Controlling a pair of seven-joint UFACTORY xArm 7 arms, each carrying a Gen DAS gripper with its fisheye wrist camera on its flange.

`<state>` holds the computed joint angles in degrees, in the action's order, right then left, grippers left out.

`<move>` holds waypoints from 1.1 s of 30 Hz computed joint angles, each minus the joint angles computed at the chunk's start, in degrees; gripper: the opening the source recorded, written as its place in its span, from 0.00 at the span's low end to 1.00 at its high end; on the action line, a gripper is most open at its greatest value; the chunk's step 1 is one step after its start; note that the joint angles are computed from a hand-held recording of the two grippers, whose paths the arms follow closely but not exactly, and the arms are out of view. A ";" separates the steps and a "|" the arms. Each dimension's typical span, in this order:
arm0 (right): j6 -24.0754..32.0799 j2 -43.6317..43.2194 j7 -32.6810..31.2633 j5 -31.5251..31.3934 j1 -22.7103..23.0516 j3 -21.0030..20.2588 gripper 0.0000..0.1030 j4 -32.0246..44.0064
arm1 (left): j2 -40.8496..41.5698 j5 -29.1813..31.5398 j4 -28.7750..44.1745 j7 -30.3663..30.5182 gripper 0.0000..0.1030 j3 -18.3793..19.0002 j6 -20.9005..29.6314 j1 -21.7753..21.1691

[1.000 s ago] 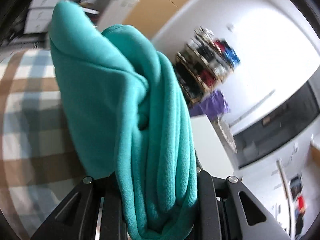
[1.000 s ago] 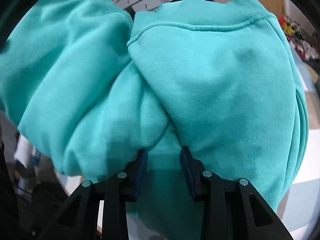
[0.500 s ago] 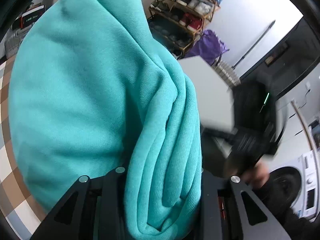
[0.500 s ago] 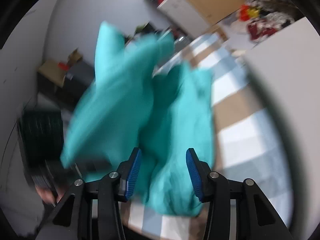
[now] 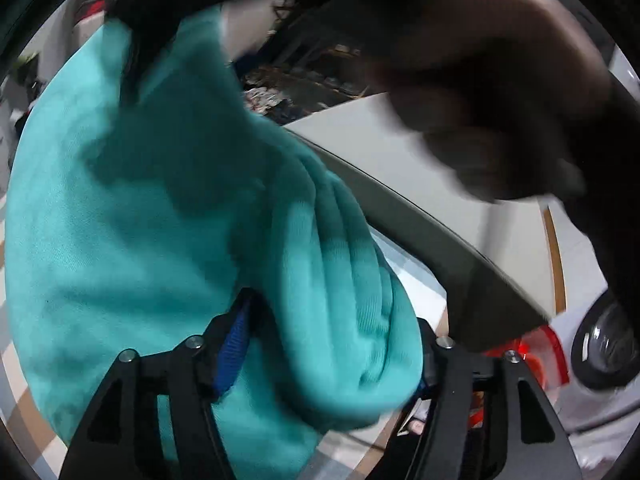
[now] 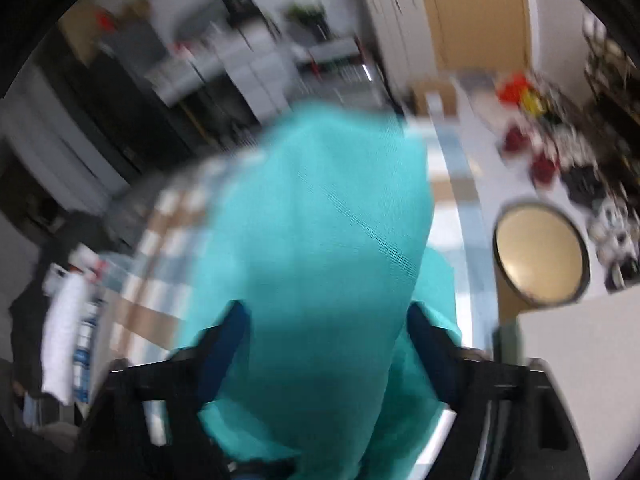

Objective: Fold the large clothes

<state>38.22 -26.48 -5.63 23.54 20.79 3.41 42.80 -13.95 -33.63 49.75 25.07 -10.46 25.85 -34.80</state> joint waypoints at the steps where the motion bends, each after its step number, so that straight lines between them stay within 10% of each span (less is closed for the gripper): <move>1: 1.22 3.08 0.68 1.60 0.31 -0.74 0.64 0.64 | -0.63 0.54 -0.06 0.82 0.58 0.19 1.19 -0.03; 8: -0.52 2.65 -4.94 11.35 1.39 -4.21 0.64 -3.98 | -14.05 -17.53 -4.91 17.07 0.59 9.85 9.37 -3.89; 11: 0.86 0.07 -9.83 18.55 1.53 -7.39 0.64 -6.43 | -12.94 -20.82 -6.01 13.73 0.66 8.91 2.85 -0.58; 14: 2.00 -2.08 -9.38 19.31 -0.55 -6.68 0.64 -7.81 | -4.61 -30.13 -1.48 14.61 0.65 12.73 7.27 -1.83; 20: 4.20 -9.51 -2.42 -1.07 -6.63 0.52 0.51 -3.46 | -0.06 -14.51 0.61 6.84 0.65 1.05 0.37 4.19; 26: 3.20 -6.85 -2.52 -11.34 -4.04 4.47 0.49 7.22 | 3.64 -10.38 3.21 4.17 0.83 0.19 -1.80 3.08; 29: 10.56 5.48 5.28 -24.42 -8.94 13.07 0.23 16.23 | 3.25 -8.27 2.29 2.77 0.83 -0.80 -3.26 2.76; 33: 16.51 16.45 12.50 -30.75 -8.54 13.14 0.19 19.54 | -0.11 -12.97 -1.89 9.15 0.83 3.12 -2.86 0.24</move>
